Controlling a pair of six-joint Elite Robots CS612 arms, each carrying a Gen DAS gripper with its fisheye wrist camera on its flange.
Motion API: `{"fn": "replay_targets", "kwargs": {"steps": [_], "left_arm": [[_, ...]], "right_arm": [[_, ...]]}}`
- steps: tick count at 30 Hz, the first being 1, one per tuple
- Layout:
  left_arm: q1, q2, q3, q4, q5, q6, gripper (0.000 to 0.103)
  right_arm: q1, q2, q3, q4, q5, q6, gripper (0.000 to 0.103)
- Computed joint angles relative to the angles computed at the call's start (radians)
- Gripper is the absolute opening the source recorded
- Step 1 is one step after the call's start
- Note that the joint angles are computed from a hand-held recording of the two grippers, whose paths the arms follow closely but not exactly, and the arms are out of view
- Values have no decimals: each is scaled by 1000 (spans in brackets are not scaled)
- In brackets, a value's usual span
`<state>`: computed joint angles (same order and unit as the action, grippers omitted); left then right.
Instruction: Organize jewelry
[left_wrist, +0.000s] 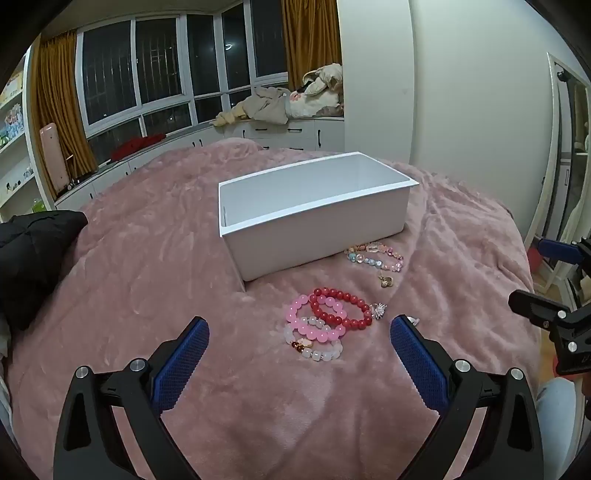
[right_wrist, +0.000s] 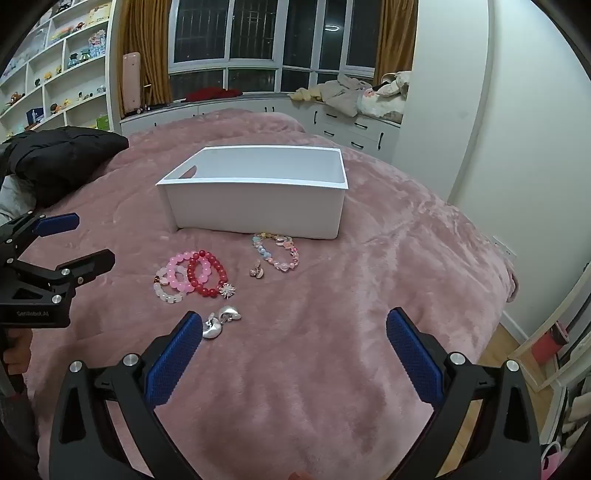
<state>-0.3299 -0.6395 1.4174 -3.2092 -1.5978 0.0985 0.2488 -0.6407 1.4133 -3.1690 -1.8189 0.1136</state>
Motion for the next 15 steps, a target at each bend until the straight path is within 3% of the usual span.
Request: {"fn": "replay_targets", "kwargs": {"steps": [3, 4, 15], "left_arm": [[2, 6, -11, 7, -5, -9, 99], [-1, 3, 5, -36, 3, 14, 99], [-4, -12, 11, -16, 1, 14, 99]], "right_arm": [[0, 1, -2, 1, -10, 2, 98], [1, 2, -3, 4, -11, 4, 98], [3, 1, 1, -5, 12, 15, 98]]}}
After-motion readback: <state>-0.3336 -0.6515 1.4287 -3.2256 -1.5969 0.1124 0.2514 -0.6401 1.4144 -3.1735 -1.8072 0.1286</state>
